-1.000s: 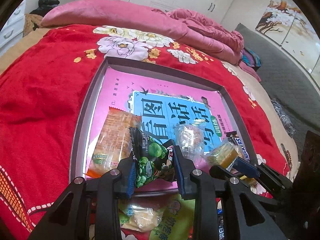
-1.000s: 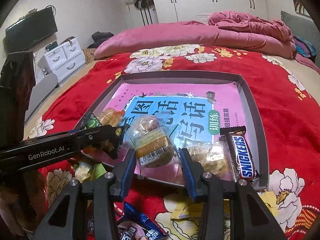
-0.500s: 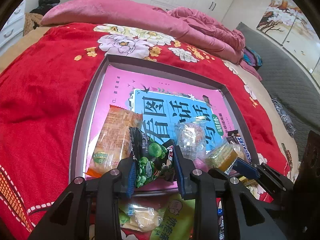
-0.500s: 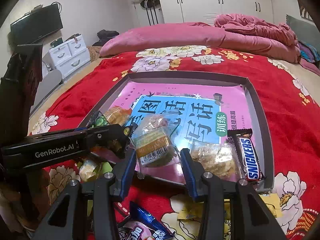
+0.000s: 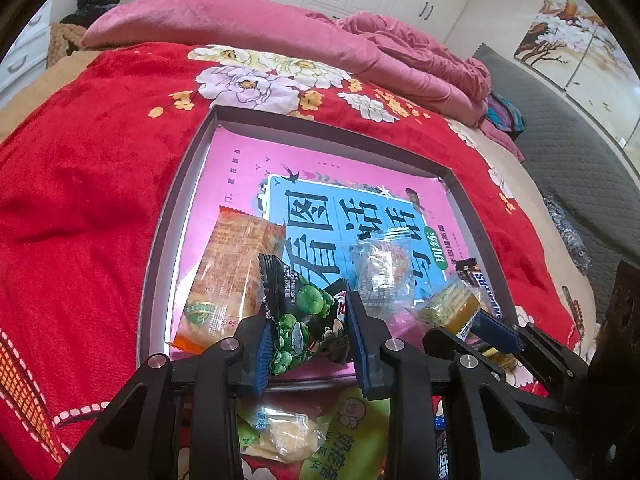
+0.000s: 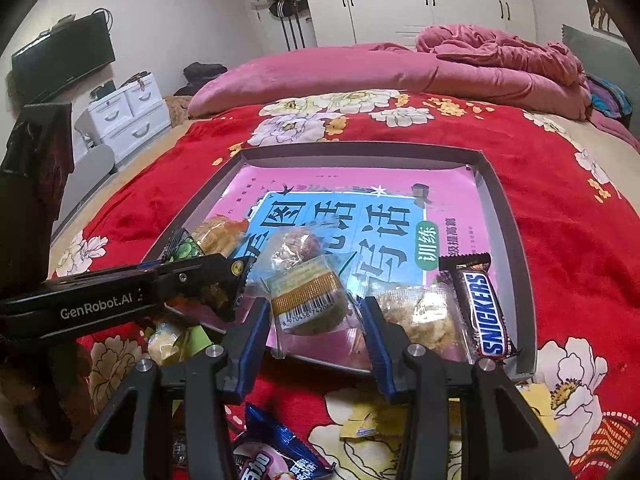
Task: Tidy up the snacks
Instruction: 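Lower the pea pack and wafer cake bag into the tray and open both tools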
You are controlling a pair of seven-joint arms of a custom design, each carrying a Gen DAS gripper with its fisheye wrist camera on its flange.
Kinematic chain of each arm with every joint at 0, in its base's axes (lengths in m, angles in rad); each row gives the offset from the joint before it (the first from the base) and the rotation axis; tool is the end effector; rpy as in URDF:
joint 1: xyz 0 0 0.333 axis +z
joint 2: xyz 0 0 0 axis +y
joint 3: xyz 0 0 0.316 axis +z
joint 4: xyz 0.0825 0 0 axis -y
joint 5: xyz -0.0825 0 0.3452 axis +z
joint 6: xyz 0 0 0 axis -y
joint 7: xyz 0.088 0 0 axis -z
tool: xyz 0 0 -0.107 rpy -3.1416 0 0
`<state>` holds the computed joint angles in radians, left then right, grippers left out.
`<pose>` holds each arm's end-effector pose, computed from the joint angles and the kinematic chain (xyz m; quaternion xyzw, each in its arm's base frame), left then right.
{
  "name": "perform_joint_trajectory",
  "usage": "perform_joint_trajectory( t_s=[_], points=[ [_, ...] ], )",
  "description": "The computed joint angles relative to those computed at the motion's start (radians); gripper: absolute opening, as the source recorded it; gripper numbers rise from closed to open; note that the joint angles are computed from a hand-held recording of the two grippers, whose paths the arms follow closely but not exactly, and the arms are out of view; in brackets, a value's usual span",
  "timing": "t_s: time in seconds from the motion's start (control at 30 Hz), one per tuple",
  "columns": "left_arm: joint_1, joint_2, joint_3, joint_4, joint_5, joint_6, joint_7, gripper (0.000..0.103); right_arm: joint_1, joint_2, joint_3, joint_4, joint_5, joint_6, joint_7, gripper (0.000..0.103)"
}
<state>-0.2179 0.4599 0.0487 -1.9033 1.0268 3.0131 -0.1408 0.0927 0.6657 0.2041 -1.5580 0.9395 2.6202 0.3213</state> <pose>0.6045 -0.1704 0.3338 -0.8155 0.4581 -0.3053 0.1785 0.6830 0.1598 0.3191 -0.8405 0.3780 -0.0514 0.3847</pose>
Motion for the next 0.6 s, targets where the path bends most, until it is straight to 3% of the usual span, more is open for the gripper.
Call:
perform_joint_trajectory(
  t_s=[0.6],
  points=[
    [-0.011, -0.010, 0.019, -0.008, 0.031, 0.010, -0.042, 0.036, -0.014, -0.008, 0.005, -0.003, 0.032, 0.009, -0.013, 0.054]
  ],
)
